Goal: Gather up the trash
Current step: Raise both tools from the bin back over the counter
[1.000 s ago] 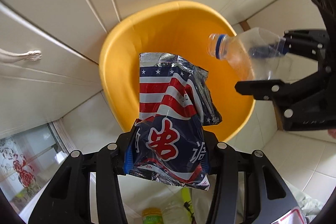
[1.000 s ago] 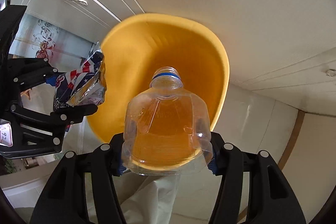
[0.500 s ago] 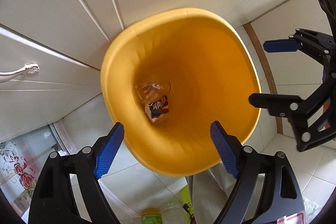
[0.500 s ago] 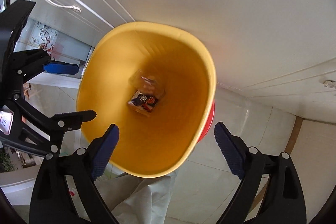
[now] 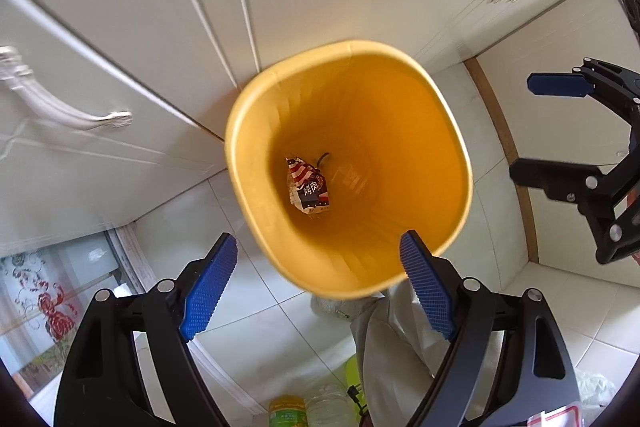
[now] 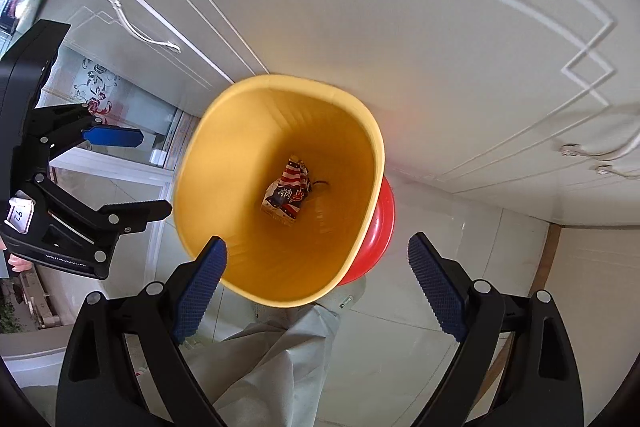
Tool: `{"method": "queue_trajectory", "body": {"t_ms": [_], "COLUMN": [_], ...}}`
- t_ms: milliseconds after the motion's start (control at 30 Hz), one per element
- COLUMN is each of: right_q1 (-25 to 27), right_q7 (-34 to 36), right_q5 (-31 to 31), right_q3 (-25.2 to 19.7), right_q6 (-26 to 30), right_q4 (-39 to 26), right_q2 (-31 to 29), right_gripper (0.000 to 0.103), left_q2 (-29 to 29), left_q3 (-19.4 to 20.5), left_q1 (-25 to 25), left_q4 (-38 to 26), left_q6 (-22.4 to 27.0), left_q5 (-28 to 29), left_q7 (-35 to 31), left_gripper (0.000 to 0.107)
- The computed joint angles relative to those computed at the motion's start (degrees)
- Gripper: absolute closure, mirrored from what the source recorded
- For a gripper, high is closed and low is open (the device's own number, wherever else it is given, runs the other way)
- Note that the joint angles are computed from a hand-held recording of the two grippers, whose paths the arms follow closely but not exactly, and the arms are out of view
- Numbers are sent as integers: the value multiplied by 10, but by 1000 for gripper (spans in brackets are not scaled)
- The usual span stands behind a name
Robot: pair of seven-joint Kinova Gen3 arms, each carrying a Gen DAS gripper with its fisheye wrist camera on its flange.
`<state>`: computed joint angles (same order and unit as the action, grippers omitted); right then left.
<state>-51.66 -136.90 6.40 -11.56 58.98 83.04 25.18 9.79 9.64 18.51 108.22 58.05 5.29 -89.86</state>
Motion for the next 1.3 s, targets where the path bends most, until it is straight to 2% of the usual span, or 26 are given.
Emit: {"method": "queue_trajectory", "body": {"t_ms": [167, 300, 433, 600, 800, 933, 1067, 1300], "right_q1": [-63, -106, -123, -137, -115, -100, -78, -37], "right_q7": [-88, -163, -219, -249, -193, -121, -62, 36], "right_q5": [84, 154, 205, 264, 298, 298, 274, 218], "right_q3": [13, 7, -9, -20, -4, 23, 51, 100], "right_q6": [48, 118, 174, 242, 263, 273, 261, 288], "right_q4": [-9, -34, -59, -118, -205, -291, -346, -473], "right_q2": [-52, -76, -100, -108, -85, -47, -17, 64], "right_gripper": [11, 11, 11, 10, 6, 6, 6, 6], "left_q2": [-69, -118, -164, -200, -176, -140, -103, -33], "left_q3": [3, 12, 24, 33, 41, 30, 21, -5], "left_q1": [11, 15, 10, -6, -28, -34, -26, -14], "left_q4": [-2, -16, -43, -93, -169, -219, -263, -325], "left_q6": [34, 65, 94, 112, 110, 110, 122, 138], "left_q5": [-19, -42, -60, -83, -130, -149, -166, -163], "left_q7": [52, 105, 149, 171, 191, 193, 196, 172], "left_gripper": [24, 23, 20, 11, 9, 9, 12, 20]}}
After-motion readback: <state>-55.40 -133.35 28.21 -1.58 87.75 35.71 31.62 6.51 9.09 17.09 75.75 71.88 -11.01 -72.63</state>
